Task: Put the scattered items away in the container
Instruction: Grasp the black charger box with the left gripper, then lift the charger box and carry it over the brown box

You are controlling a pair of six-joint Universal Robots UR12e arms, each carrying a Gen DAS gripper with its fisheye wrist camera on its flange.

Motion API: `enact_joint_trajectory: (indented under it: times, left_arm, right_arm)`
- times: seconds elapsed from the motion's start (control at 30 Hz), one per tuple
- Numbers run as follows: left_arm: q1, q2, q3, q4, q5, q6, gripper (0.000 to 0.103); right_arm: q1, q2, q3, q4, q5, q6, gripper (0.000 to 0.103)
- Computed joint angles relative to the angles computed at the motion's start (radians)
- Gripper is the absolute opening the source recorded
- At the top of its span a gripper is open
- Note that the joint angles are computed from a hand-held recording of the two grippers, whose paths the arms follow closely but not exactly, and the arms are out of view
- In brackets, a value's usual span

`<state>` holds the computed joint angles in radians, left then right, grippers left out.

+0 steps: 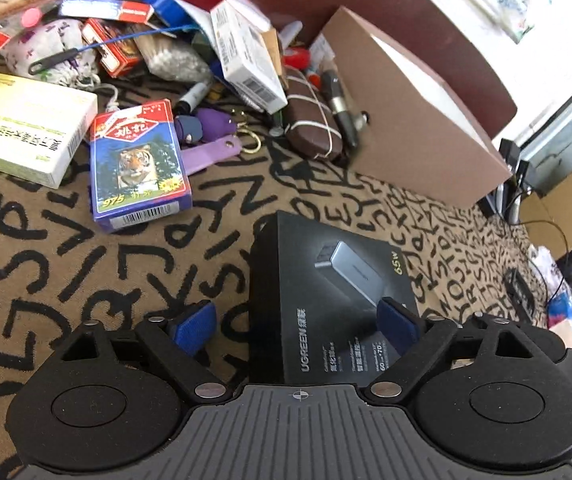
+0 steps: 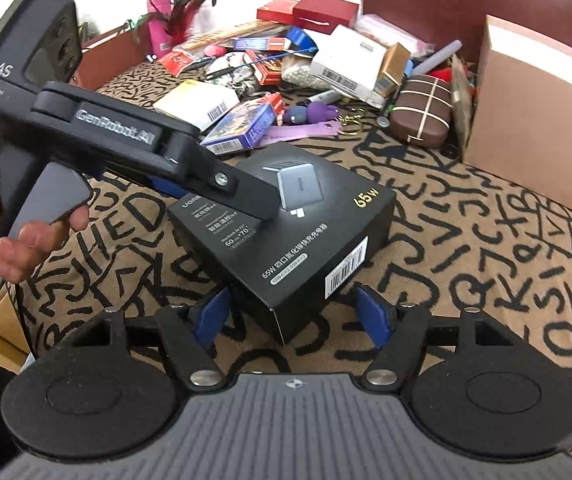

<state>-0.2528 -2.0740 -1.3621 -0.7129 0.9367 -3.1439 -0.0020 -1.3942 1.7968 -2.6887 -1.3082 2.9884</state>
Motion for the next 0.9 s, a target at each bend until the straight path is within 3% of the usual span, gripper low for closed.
enact_joint_trajectory:
  times: [0.1, 0.23, 0.33, 0.67, 0.9]
  left_arm:
    - [-0.004, -0.003, 0.012, -0.019, -0.008, 0.042, 0.077]
    - [-0.01, -0.015, 0.027, -0.02, 0.017, 0.014, 0.089]
    - [-0.009, -0.031, 0.048, -0.062, -0.017, 0.027, 0.083]
    - [-0.036, -0.016, 0.044, -0.013, 0.063, 0.024, 0.08]
    - [-0.064, -0.04, 0.129, 0.028, 0.008, 0.028, 0.079]
  right_arm:
    - [-0.01, -0.002, 0.004, -0.012, 0.026, -0.013, 0.069]
    - [-0.022, 0.001, -0.001, 0.001, 0.054, 0.012, 0.069]
    - [-0.024, 0.011, -0.006, -0.003, 0.069, 0.006, 0.071]
    - [-0.042, 0.011, 0.007, -0.034, 0.113, 0.049, 0.071]
    - [-0.078, -0.032, 0.019, -0.128, 0.086, 0.058, 0.07]
